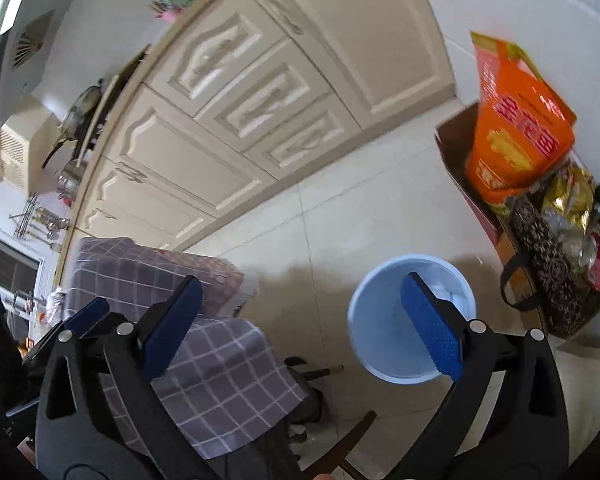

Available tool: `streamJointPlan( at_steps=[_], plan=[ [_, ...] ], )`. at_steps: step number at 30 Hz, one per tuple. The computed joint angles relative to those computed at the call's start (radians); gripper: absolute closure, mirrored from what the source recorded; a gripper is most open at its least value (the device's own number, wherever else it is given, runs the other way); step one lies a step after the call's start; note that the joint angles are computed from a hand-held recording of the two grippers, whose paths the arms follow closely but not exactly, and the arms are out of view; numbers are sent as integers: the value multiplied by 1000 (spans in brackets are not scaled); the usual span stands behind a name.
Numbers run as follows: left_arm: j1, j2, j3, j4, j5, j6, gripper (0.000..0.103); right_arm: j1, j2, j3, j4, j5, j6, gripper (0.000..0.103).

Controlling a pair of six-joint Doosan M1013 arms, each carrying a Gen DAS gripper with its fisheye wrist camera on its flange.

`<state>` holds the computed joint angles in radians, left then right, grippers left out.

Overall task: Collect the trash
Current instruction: 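Carry both items to the blue bin and open both tools over it, then grasp the clear plastic bag with the right tool while the left tool grasps the orange can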

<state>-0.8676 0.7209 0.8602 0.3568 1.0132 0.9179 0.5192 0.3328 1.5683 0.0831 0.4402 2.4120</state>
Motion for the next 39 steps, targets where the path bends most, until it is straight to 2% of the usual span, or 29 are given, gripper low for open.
streamJointPlan(
  at_steps=[6, 15, 21, 27, 33, 39],
  plan=[
    [-15, -100, 106, 149, -74, -101, 11, 43, -2, -79, -109, -1, 27, 6],
    [-26, -229, 247, 374, -100, -289, 11, 116, 26, -225, -208, 2, -4, 6],
    [-29, -326, 365, 542, -54, -431, 11, 167, 75, -344, -207, 33, -90, 6],
    [-17, -436, 509, 637, -4, -598, 11, 225, 139, -469, -197, 87, -180, 6],
    [-6, -517, 617, 708, 76, -723, 10, 273, 203, -584, -181, 141, -257, 6],
    [16, -579, 707, 728, 160, -815, 10, 308, 278, -704, -152, 220, -329, 6]
  ],
)
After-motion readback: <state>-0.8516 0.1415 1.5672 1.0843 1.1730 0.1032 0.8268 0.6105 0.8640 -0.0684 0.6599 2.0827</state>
